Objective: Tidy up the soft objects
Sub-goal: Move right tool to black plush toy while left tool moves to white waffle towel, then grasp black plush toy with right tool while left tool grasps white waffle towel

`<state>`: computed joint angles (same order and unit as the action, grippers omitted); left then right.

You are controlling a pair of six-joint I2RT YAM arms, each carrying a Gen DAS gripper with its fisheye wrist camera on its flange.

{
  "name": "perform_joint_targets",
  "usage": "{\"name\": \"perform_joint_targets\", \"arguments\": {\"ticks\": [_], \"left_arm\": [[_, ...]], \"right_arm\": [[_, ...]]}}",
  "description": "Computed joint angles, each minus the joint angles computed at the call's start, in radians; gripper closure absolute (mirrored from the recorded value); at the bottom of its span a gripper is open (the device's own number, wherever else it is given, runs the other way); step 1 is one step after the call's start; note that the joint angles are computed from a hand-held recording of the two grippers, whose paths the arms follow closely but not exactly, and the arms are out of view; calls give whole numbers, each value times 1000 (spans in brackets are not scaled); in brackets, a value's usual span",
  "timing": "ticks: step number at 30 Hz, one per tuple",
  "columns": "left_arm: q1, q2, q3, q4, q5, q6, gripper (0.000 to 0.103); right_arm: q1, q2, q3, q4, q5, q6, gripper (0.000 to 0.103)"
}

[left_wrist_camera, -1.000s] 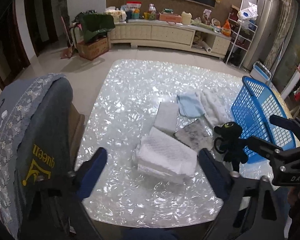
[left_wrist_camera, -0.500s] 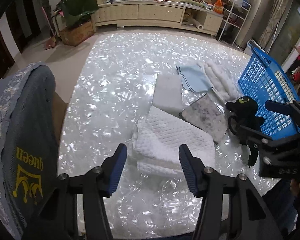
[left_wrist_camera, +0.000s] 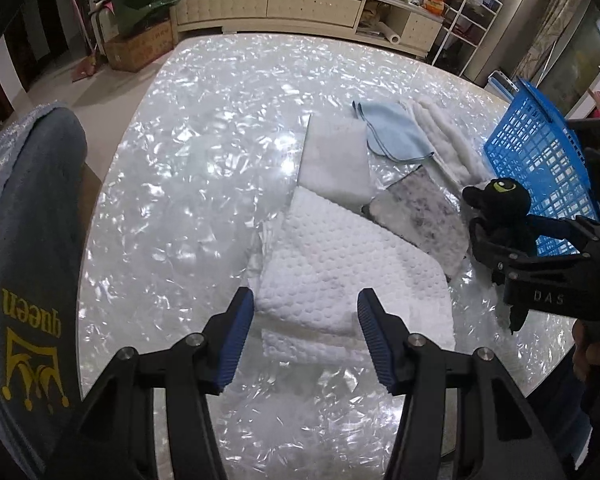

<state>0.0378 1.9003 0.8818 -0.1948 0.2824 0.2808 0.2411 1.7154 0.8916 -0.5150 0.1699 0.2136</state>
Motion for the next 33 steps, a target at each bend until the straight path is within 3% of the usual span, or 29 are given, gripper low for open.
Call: {"name": "perform_joint_targets", "arguments": {"ticks": [7,11,20,28,33], "left_arm": [[7,62,37,-6,19,-16,51],[-2,83,52,-1,17,-15,51],[17,136,101,-54,71,-28,51],[-10,128,77,-11,25,-26,51],[-13,146,98,-19,21,-25,54]], "right_arm": [[-30,33,-2,4,24,-31,24],[-42,63,-10,37,52,-38,39],[-95,-16,-64,55,33,-79,57],[-140,-103,-107,27,-17,-123,59],[-84,3,-78,82,26,-90,59]]}}
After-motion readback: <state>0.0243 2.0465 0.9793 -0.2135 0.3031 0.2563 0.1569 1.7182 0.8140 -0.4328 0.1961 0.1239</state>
